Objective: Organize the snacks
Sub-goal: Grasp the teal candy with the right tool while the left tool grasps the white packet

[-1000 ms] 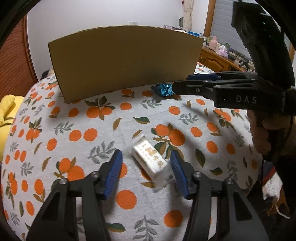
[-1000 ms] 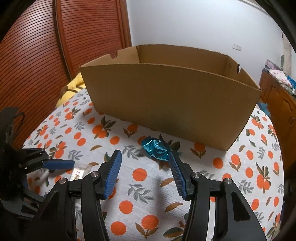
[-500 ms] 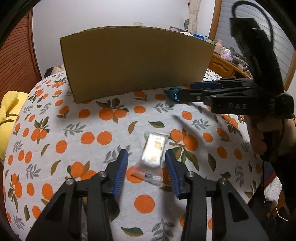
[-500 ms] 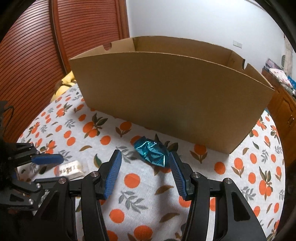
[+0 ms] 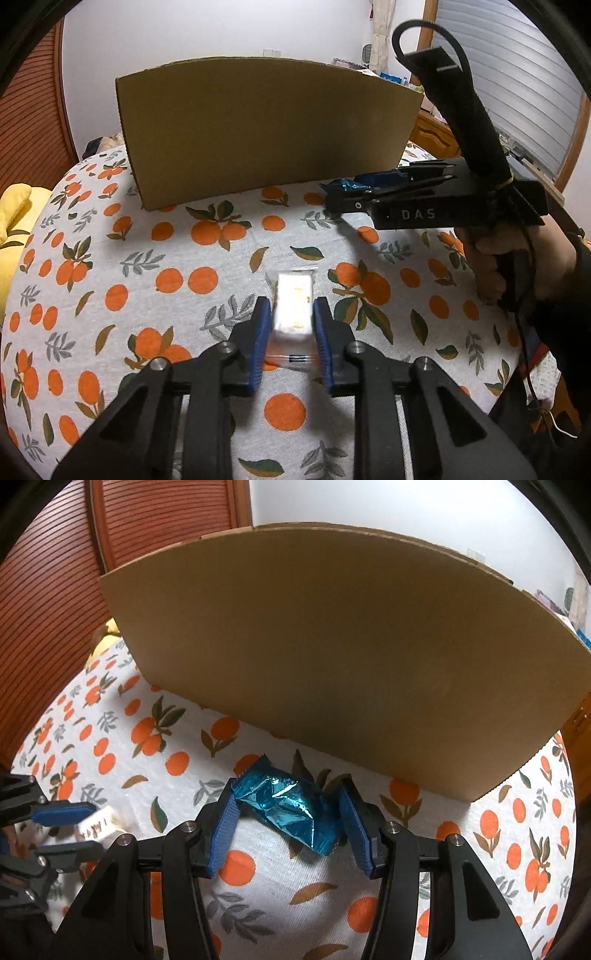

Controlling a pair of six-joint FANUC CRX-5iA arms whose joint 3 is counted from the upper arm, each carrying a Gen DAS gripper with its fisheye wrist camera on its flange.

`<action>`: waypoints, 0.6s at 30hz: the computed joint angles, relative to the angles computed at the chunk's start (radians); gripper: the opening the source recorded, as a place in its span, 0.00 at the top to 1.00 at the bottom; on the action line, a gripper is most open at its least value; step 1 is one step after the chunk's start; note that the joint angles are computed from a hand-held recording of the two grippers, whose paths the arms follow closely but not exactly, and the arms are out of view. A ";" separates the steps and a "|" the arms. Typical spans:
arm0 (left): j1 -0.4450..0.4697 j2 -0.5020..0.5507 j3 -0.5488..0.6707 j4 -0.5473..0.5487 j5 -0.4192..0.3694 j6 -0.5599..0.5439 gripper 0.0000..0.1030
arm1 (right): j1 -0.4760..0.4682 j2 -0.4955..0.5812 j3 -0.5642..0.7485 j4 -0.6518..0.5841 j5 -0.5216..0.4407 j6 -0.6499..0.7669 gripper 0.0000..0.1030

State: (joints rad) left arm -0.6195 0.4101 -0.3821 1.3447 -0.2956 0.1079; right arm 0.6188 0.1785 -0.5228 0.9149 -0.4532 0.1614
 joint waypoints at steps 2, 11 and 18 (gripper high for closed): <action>-0.003 -0.005 -0.006 0.022 0.004 -0.018 0.80 | 0.000 -0.005 -0.011 0.026 0.001 -0.016 0.56; -0.011 -0.008 -0.012 0.081 0.015 -0.063 0.81 | -0.007 -0.053 -0.072 0.087 0.047 -0.082 0.72; -0.033 -0.026 -0.028 0.190 0.024 -0.155 0.82 | -0.012 -0.113 -0.148 0.216 0.069 -0.222 0.72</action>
